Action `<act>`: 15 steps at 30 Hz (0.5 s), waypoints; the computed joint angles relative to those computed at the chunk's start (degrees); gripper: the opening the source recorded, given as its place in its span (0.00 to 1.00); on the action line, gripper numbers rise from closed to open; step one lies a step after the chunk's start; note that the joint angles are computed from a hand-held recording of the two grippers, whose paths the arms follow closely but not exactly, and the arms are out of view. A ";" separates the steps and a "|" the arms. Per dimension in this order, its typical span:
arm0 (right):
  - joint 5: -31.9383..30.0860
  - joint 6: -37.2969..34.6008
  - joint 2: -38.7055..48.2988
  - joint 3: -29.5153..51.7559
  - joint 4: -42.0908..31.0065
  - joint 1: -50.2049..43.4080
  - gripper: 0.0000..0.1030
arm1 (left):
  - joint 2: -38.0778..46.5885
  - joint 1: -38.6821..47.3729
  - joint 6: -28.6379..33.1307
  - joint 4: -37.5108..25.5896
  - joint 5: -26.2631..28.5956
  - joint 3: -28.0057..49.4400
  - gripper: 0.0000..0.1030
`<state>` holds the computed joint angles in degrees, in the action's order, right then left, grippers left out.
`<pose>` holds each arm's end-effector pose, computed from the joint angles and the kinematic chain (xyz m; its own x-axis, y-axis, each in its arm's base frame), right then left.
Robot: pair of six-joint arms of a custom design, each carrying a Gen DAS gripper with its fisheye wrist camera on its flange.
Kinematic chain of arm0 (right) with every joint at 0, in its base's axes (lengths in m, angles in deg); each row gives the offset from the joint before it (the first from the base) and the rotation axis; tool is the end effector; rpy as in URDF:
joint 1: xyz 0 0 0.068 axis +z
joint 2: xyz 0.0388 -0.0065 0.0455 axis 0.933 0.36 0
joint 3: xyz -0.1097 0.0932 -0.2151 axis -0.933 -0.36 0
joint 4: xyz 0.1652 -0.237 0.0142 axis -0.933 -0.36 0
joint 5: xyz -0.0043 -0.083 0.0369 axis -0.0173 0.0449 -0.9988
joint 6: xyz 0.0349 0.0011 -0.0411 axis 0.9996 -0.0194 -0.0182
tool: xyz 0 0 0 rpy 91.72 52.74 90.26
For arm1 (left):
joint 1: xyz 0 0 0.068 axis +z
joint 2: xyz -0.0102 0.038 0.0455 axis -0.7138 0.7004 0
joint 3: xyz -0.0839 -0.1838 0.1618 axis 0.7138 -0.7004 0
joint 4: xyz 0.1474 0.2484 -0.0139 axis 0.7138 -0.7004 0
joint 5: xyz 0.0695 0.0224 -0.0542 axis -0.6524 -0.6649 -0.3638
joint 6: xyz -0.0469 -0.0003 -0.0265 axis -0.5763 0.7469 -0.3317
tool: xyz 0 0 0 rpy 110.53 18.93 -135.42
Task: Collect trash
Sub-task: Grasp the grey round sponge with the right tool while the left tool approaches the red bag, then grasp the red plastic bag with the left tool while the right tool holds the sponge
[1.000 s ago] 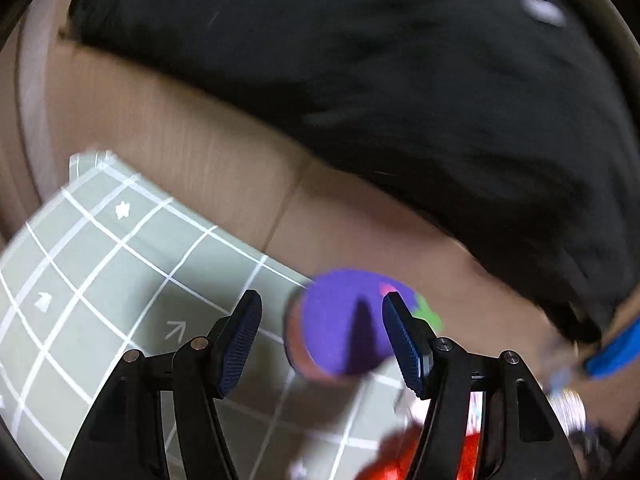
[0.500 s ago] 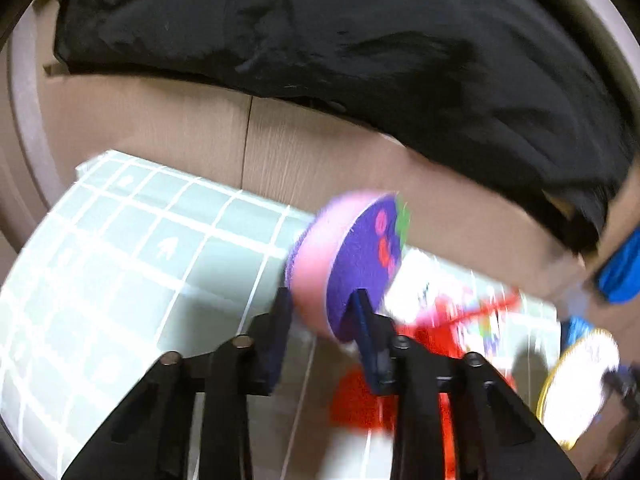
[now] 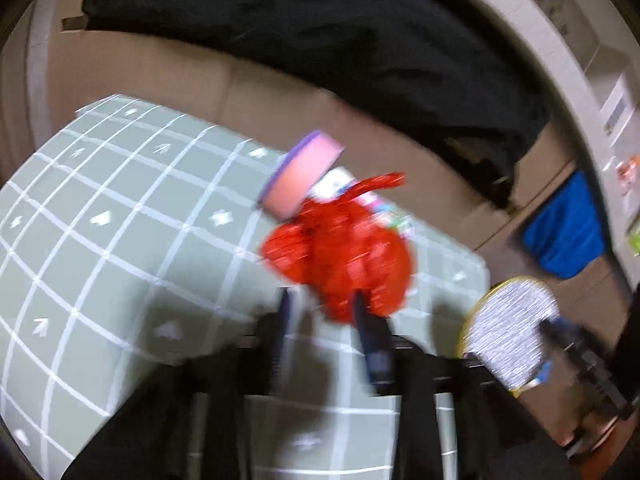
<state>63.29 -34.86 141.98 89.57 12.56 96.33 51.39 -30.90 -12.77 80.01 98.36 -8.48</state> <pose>0.2208 0.1177 0.0730 -0.5994 -0.3143 -0.7361 -0.5120 0.8575 0.0507 0.2234 0.0403 0.0346 -0.7298 -0.3505 -0.5870 -0.0377 0.8779 -0.4773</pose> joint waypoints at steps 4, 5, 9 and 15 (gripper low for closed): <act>-1.61 0.74 -0.33 -1.43 0.40 -1.14 0.14 | 0.20 -7.32 -7.26 8.40 -7.00 0.14 0.66; -2.27 1.06 -0.51 -1.83 0.45 -1.64 0.14 | 1.55 -10.36 -8.31 7.53 -11.23 2.24 0.66; -3.51 1.57 -3.92 -4.17 0.14 -2.84 0.14 | 11.32 -15.09 -11.35 1.45 -20.90 12.38 0.66; -2.70 0.28 -10.95 -6.90 -2.68 -3.87 0.14 | 10.94 -12.13 -12.81 4.88 -15.70 9.13 0.56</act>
<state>60.59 -34.57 131.02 82.67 9.88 92.46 62.33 -43.03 -25.59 84.89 82.67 0.65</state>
